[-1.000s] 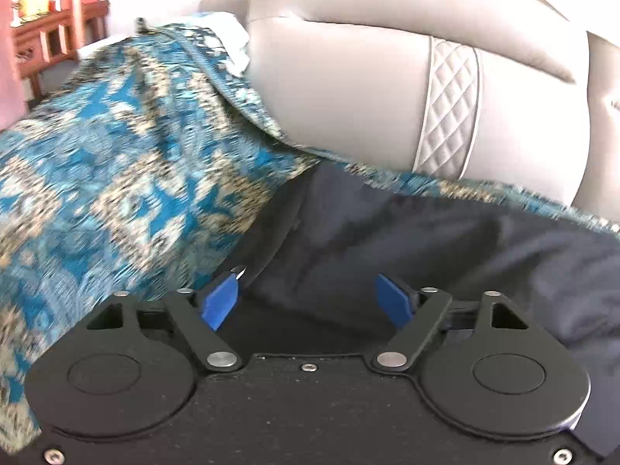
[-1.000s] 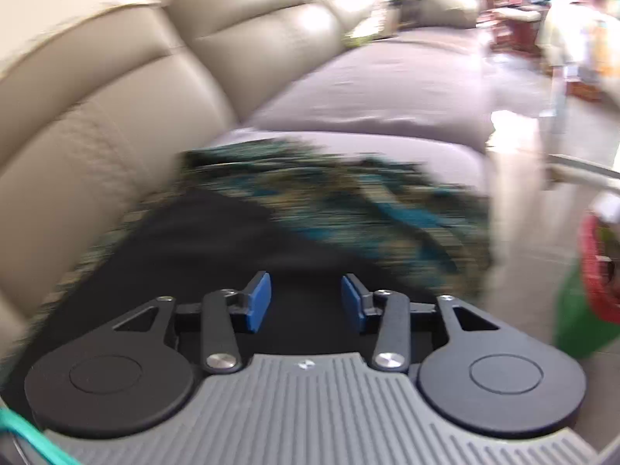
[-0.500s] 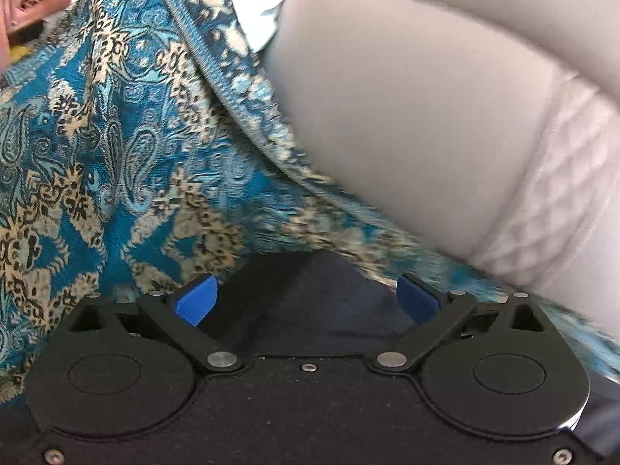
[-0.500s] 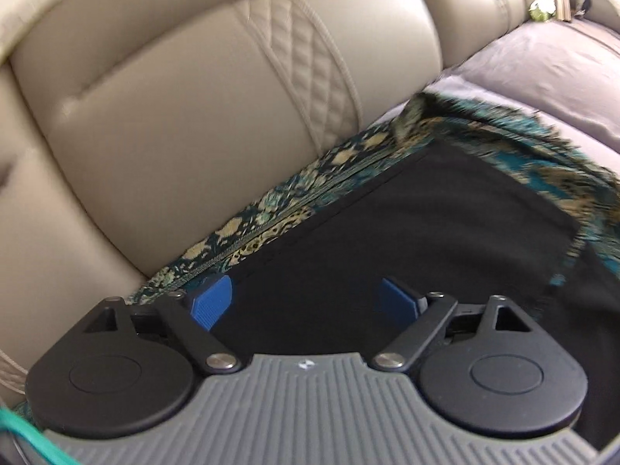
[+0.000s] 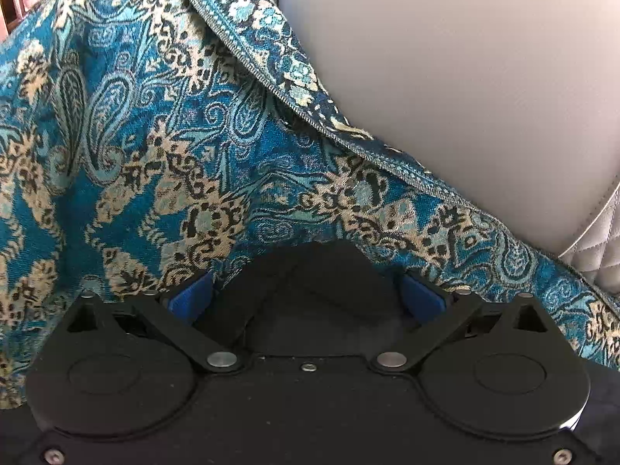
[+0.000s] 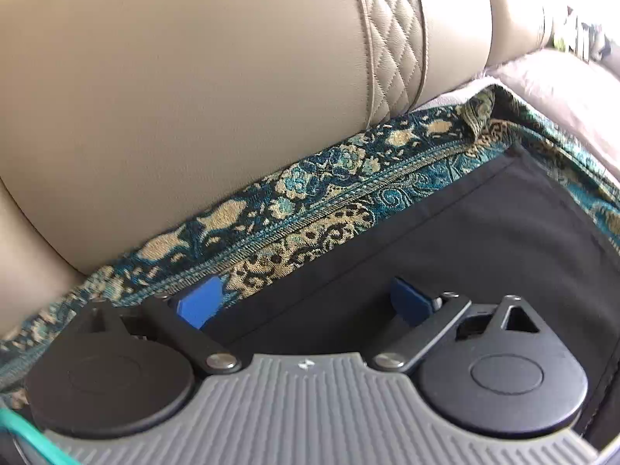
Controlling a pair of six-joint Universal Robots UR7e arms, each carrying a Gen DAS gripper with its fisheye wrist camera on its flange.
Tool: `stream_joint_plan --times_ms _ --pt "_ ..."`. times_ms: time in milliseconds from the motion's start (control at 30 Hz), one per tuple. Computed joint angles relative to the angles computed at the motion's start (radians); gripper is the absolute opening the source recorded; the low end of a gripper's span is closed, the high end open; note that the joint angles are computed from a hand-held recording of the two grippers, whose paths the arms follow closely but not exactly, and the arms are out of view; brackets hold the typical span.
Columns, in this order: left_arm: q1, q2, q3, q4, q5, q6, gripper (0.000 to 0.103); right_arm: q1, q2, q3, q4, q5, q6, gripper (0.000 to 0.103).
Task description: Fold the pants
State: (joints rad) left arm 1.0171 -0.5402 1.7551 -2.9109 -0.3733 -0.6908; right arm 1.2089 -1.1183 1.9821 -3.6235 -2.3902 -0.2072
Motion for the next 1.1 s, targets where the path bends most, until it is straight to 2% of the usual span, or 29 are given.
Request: stream_joint_plan --times_ms 33,67,100,133,167,200,233,267,300,367,433,467,500,533,633,700,767,833,867,933,1000,1033,1067,1100 --pt "0.005 -0.002 0.003 -0.025 -0.011 0.007 0.103 0.003 0.011 -0.005 -0.013 -0.016 -0.017 0.097" --pt "0.007 -0.003 0.007 -0.039 -0.017 0.015 0.103 0.01 0.026 -0.014 -0.03 -0.046 -0.037 0.087" --pt "0.008 -0.007 0.01 -0.037 -0.019 0.016 0.101 0.017 0.037 -0.022 -0.044 -0.073 -0.051 0.082" --pt "0.005 -0.01 0.014 -0.029 -0.012 0.012 0.093 0.024 0.046 -0.03 -0.057 -0.099 -0.06 0.072" --pt "-0.001 -0.01 0.02 -0.024 0.014 -0.003 0.075 0.029 0.047 -0.031 -0.066 -0.113 -0.056 0.059" --pt "-0.007 -0.013 0.027 -0.022 0.038 -0.017 0.067 0.03 0.042 -0.028 -0.075 -0.111 -0.054 0.051" --pt "-0.008 -0.017 0.032 -0.018 0.048 -0.024 0.057 0.03 0.038 -0.025 -0.087 -0.109 -0.068 0.033" --pt "-0.011 -0.025 0.034 -0.01 0.046 -0.026 0.048 0.032 0.033 -0.023 -0.09 -0.116 -0.081 0.02" --pt "-0.014 -0.031 0.041 -0.005 0.048 -0.023 0.044 0.028 0.019 -0.015 -0.085 -0.104 -0.079 0.013" --pt "-0.025 -0.043 0.058 -0.005 0.049 -0.001 0.031 0.009 -0.042 0.034 -0.049 -0.031 -0.006 0.004" --pt "-0.041 -0.053 0.086 -0.066 0.049 0.046 0.023 -0.003 -0.084 0.077 -0.059 0.015 0.032 0.002" --pt "-0.048 -0.055 0.101 -0.137 0.04 0.101 0.017 -0.003 -0.102 0.101 -0.082 0.029 0.025 0.002" --pt "-0.061 -0.058 0.122 -0.211 0.036 0.154 0.016 0.0 -0.113 0.124 -0.125 0.036 0.005 0.002" --pt "-0.08 -0.068 0.147 -0.25 0.049 0.186 0.014 0.0 -0.121 0.149 -0.187 0.045 -0.032 0.002" --pt "-0.132 -0.056 0.206 -0.521 0.087 0.425 0.014 0.014 -0.12 0.212 -0.456 0.025 -0.223 0.002" --pt "-0.156 -0.082 0.259 -0.602 0.072 0.49 0.013 -0.002 -0.168 0.279 -0.527 0.065 -0.257 0.002" --pt "-0.181 -0.123 0.316 -0.589 0.061 0.471 0.013 -0.056 -0.283 0.38 -0.43 0.198 -0.213 0.003" --pt "-0.197 -0.162 0.359 -0.559 0.045 0.417 0.012 -0.091 -0.401 0.429 -0.246 0.275 -0.103 0.007" --pt "-0.206 -0.185 0.381 -0.538 0.037 0.383 0.012 -0.117 -0.463 0.452 -0.145 0.34 -0.045 0.015" --pt "-0.223 -0.22 0.417 -0.505 0.029 0.339 0.012 -0.151 -0.546 0.47 0.017 0.442 0.054 0.017" --pt "-0.247 -0.265 0.45 -0.431 0.019 0.263 0.012 -0.171 -0.567 0.48 0.088 0.527 0.094 0.038" --pt "-0.25 -0.279 0.457 -0.418 0.012 0.248 0.012 -0.172 -0.554 0.486 0.08 0.538 0.096 0.04" --pt "-0.255 -0.296 0.466 -0.401 0.004 0.232 0.012 -0.166 -0.535 0.481 0.084 0.536 0.103 0.034" --pt "-0.259 -0.311 0.472 -0.382 -0.001 0.221 0.012 -0.166 -0.521 0.479 0.095 0.544 0.12 0.034"
